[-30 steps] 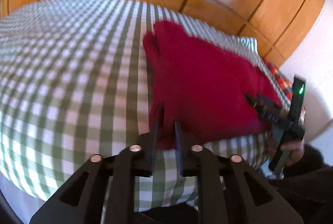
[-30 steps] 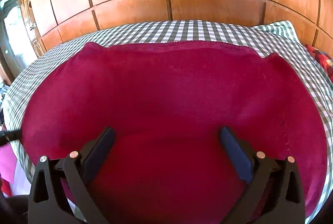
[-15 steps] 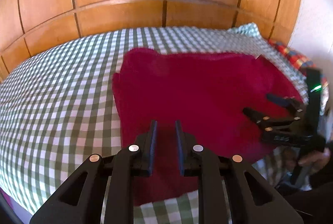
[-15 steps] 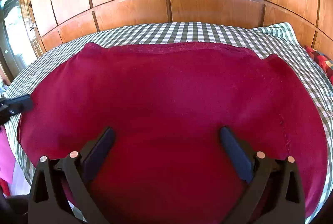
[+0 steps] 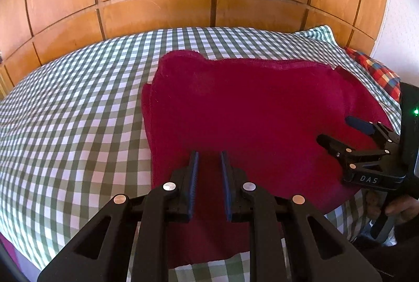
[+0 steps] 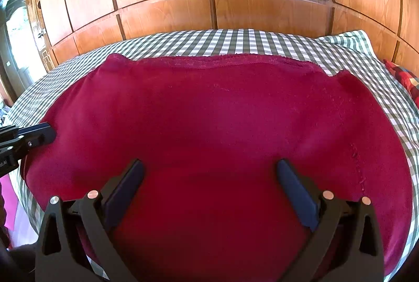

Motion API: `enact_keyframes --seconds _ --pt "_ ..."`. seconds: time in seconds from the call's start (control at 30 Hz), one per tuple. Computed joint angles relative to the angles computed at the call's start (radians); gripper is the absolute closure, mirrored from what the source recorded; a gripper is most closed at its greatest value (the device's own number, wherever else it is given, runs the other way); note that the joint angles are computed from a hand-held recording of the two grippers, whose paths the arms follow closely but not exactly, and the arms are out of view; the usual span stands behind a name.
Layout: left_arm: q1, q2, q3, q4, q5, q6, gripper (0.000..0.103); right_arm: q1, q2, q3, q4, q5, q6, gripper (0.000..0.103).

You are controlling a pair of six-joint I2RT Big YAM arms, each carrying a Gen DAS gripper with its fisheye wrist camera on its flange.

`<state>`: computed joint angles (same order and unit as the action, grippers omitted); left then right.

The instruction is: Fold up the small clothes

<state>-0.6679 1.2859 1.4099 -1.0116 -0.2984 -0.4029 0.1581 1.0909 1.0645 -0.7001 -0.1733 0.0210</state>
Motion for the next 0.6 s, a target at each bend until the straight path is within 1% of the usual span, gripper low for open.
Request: enact_keyframes --seconds 0.07,0.2,0.3,0.33,0.37,0.4,0.43,0.5,0.57,0.6 --pt "-0.003 -0.002 0.001 -0.004 -0.009 -0.001 0.088 -0.008 0.009 0.019 -0.029 -0.014 -0.006 0.002" --pt "-0.001 -0.007 0.001 -0.012 -0.017 -0.011 0.088 -0.041 0.03 0.082 -0.13 -0.08 -0.04 0.002" --pt "0.001 -0.007 0.002 -0.017 -0.017 -0.021 0.087 -0.089 0.019 0.107 -0.166 -0.107 -0.048 0.002" --pt "0.001 -0.008 0.002 -0.016 -0.014 -0.025 0.079 -0.123 0.015 0.115 -0.18 -0.129 -0.047 0.002" --pt "0.001 -0.012 -0.002 -0.008 -0.008 -0.027 0.062 -0.147 0.015 0.12 -0.19 -0.147 -0.044 0.002" --pt "-0.004 -0.018 -0.008 0.006 -0.014 -0.031 0.046 -0.191 0.017 0.131 -0.208 -0.183 -0.04 0.002" --pt "-0.012 -0.023 -0.012 0.018 -0.028 -0.031 0.043 -0.23 0.02 0.138 -0.218 -0.211 -0.035 0.002" --pt "-0.02 -0.018 -0.005 0.018 -0.055 -0.022 0.041 -0.323 0.034 0.154 -0.235 -0.269 -0.023 0.002" --pt "-0.017 -0.014 -0.002 0.015 -0.051 -0.026 0.041 -0.395 0.06 0.171 -0.251 -0.315 -0.011 0.002" --pt "-0.013 -0.012 -0.001 0.014 -0.043 -0.034 0.041 -0.445 0.087 0.189 -0.28 -0.362 -0.009 0.002"
